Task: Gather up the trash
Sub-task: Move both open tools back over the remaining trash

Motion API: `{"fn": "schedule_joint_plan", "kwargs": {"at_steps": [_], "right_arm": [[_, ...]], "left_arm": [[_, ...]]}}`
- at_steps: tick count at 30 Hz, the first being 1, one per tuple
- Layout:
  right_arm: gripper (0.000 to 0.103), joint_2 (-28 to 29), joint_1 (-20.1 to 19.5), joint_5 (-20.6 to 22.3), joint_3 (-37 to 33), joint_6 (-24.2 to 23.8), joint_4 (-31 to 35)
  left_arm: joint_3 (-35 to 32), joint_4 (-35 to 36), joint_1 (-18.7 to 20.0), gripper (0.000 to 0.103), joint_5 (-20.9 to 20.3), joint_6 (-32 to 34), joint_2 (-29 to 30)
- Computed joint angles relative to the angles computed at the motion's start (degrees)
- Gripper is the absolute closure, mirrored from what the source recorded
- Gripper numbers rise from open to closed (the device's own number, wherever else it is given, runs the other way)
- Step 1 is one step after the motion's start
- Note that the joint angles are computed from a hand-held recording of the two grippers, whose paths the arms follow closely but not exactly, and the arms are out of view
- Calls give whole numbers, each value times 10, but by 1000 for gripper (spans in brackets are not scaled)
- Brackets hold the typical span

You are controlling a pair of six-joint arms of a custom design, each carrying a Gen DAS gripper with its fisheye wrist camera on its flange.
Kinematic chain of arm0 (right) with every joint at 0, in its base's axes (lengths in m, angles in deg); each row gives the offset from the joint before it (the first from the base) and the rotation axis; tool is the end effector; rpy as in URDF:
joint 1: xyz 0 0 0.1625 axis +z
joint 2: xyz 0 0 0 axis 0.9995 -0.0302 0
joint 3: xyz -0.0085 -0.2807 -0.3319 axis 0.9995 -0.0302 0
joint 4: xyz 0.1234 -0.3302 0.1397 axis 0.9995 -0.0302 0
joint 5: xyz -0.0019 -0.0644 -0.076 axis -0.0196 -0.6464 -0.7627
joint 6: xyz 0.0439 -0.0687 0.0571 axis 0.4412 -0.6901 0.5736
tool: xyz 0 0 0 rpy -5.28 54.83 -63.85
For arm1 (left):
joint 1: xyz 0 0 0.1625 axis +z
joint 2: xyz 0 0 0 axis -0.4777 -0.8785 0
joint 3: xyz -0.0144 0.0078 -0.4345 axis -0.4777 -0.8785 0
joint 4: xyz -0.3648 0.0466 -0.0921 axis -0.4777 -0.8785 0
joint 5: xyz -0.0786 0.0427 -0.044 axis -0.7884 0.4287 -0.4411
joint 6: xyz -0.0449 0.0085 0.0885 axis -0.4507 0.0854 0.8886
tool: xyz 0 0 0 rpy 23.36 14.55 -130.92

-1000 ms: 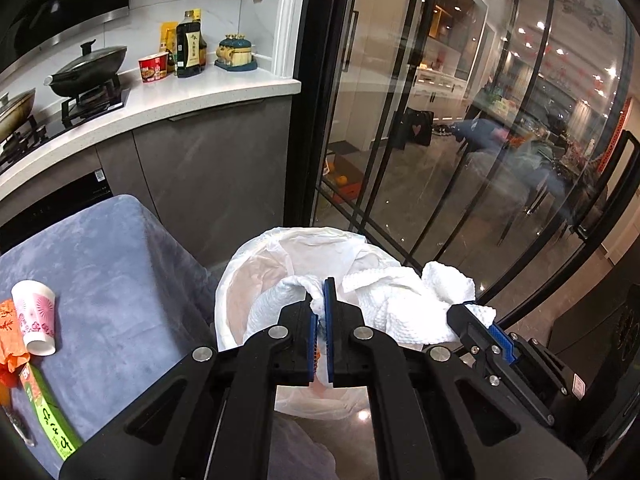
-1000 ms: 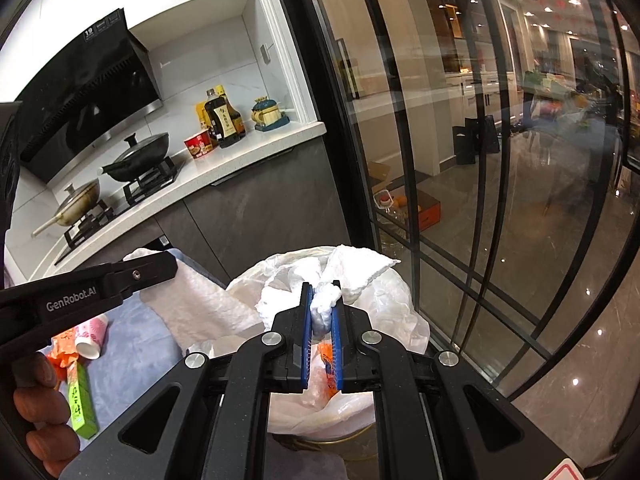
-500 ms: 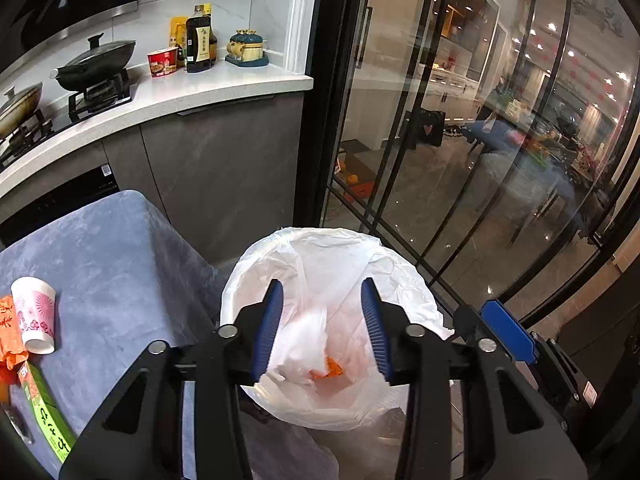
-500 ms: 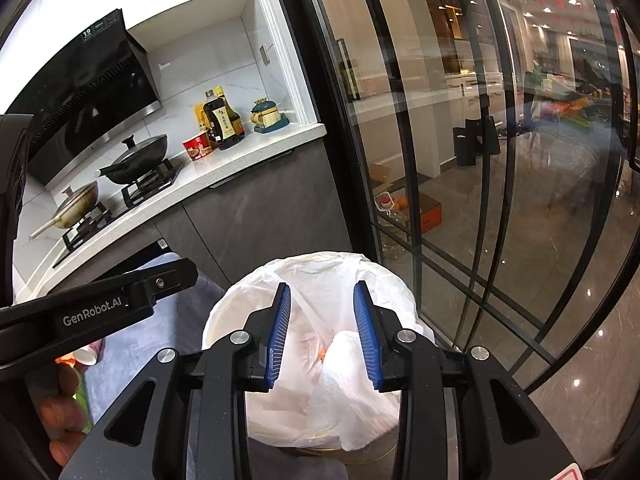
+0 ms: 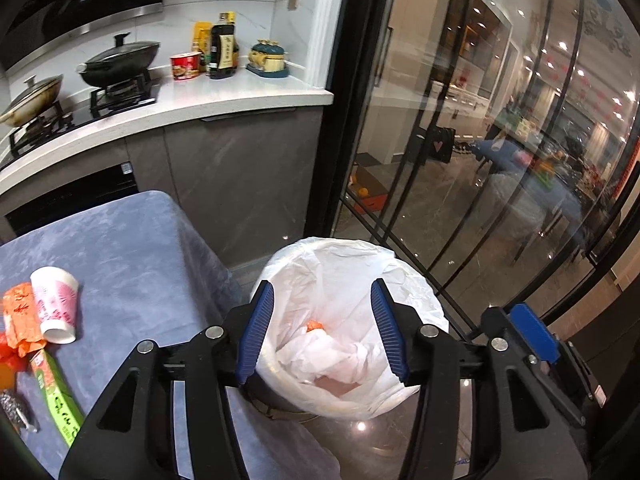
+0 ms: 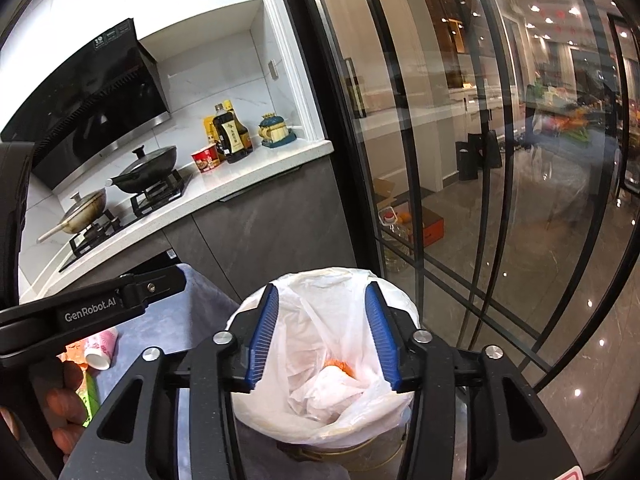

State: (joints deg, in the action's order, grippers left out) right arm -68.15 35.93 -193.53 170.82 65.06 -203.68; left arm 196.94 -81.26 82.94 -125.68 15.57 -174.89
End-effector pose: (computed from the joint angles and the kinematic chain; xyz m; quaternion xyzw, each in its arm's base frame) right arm 0.3925 -0.4565 -0.0186 0.1568 -0.8434 0.4678 0.2128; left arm -0.0814 -0.4664 0.3793 0.1501 0.8760 -0.3682 0.2732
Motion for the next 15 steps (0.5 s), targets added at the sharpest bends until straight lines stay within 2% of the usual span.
{"fn": "schedule_joint_plan", "kwargs": {"at_steps": [3,10,12,15], "right_arm": [[52,2,12,-1,-2,-4,-2],[44,12,42,6,-9,-1,8],[42,19,53,8,-15,1,15],[41,30,68,12,-26,4,31]], "left_arm": [[13,0,-6,41,19,-5,-31],[40,40,-17,33,63,-27,-118],[47,55,-18,28,75,-36,-146],[57,87,-21,27,99,-52,-193]]}}
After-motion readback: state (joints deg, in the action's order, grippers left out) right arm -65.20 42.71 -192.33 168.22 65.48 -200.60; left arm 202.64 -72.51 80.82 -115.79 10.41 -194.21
